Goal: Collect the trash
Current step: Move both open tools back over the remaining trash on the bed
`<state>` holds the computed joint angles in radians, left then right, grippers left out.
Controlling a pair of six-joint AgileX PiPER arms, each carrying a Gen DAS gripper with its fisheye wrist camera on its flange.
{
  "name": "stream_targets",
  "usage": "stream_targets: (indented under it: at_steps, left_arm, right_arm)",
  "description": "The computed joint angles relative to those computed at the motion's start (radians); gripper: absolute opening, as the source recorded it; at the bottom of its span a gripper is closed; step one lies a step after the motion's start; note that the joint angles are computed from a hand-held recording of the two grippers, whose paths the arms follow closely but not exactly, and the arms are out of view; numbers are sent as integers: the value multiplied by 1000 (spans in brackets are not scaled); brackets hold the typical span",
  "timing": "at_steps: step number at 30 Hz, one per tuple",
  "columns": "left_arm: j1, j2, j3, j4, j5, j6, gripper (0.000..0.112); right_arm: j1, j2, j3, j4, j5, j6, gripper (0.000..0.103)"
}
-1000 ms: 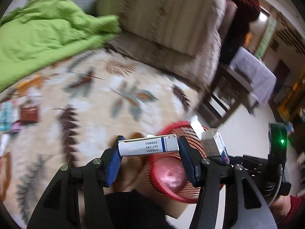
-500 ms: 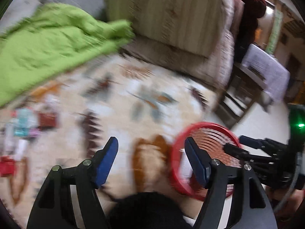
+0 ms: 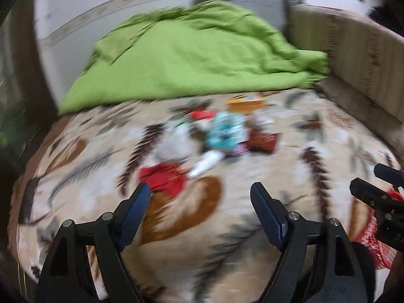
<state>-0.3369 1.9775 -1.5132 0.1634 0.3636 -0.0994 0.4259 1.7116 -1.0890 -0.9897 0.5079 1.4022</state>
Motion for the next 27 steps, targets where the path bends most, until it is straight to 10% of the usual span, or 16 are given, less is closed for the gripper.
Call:
stream_targets:
  at_steps: [11, 27]
  left_arm:
    - [86, 96, -32, -5, 12, -29, 80]
    - [72, 143, -56, 7, 20, -32, 80]
  right_arm:
    - [27, 277, -203, 137, 7, -156, 77]
    - [53, 295, -205, 62, 27, -112, 77]
